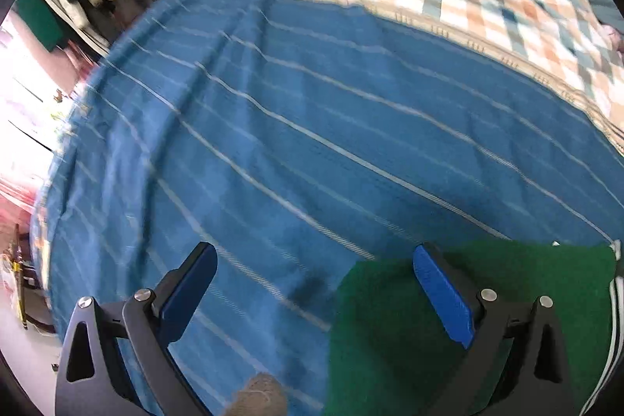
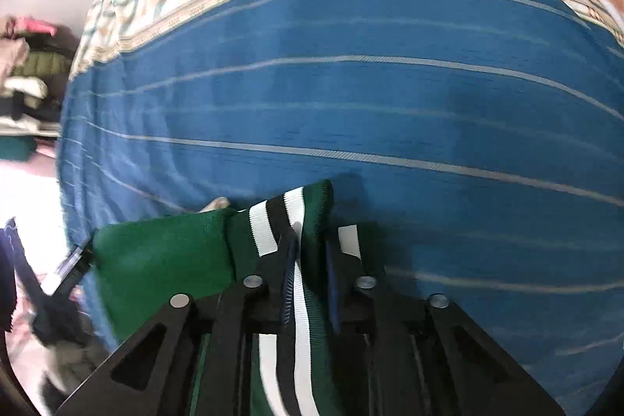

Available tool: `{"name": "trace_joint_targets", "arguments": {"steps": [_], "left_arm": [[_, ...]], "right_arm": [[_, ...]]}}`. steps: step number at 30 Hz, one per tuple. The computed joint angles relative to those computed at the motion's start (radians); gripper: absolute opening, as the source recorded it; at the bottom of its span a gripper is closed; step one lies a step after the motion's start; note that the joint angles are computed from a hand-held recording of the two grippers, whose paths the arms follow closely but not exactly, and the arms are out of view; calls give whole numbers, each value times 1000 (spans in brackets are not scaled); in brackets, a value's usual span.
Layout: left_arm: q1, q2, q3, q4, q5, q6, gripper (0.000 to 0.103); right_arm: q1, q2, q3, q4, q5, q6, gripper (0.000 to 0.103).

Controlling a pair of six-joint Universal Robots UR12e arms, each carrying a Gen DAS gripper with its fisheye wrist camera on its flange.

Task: Fold large clothes

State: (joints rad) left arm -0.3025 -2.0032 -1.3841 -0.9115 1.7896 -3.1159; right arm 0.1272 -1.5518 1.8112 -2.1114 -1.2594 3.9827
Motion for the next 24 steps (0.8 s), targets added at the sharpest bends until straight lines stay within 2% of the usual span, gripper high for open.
{"name": "trace_joint_targets", "arguments": {"steps": [2, 4, 5, 8, 10, 15, 17, 18, 19, 20, 21, 24], "left_arm": [[-2, 53, -52, 46, 29, 13, 103], [-4, 104, -98, 45, 37, 18, 103], [-6, 134, -124, 35, 37, 18, 103], [-21, 195, -186, -20, 58, 19, 103], [-39, 224, -225, -75, 81, 14, 103], [-57, 241, -281, -155, 83, 4, 103], [-58, 241, -294, -143, 77, 0, 103], [-57, 238, -294, -144, 76, -3, 103], [-55, 238, -293, -148, 74, -8, 103], [-51, 237, -291, -150, 65, -12, 103], [-49, 235, -289, -152, 58, -15, 103], [-46, 241, -292, -153, 44, -18, 103]], "right_arm": [[-9, -61, 20, 5, 4, 17, 36], [-2, -112, 36, 26, -1, 26, 61], [5, -140, 49, 47, 10, 31, 64], [25, -210, 87, 143, 63, 62, 65], [51, -234, 113, 175, 80, 107, 65], [102, -258, 200, 111, 162, 252, 65], [121, -251, 226, 41, 172, 298, 61], [132, -245, 227, 28, 161, 306, 47], [143, -240, 214, 55, 133, 294, 35], [155, -236, 202, 72, 105, 282, 27], [163, -238, 196, 73, 85, 274, 14], [183, -248, 177, 71, 31, 293, 8]]}}
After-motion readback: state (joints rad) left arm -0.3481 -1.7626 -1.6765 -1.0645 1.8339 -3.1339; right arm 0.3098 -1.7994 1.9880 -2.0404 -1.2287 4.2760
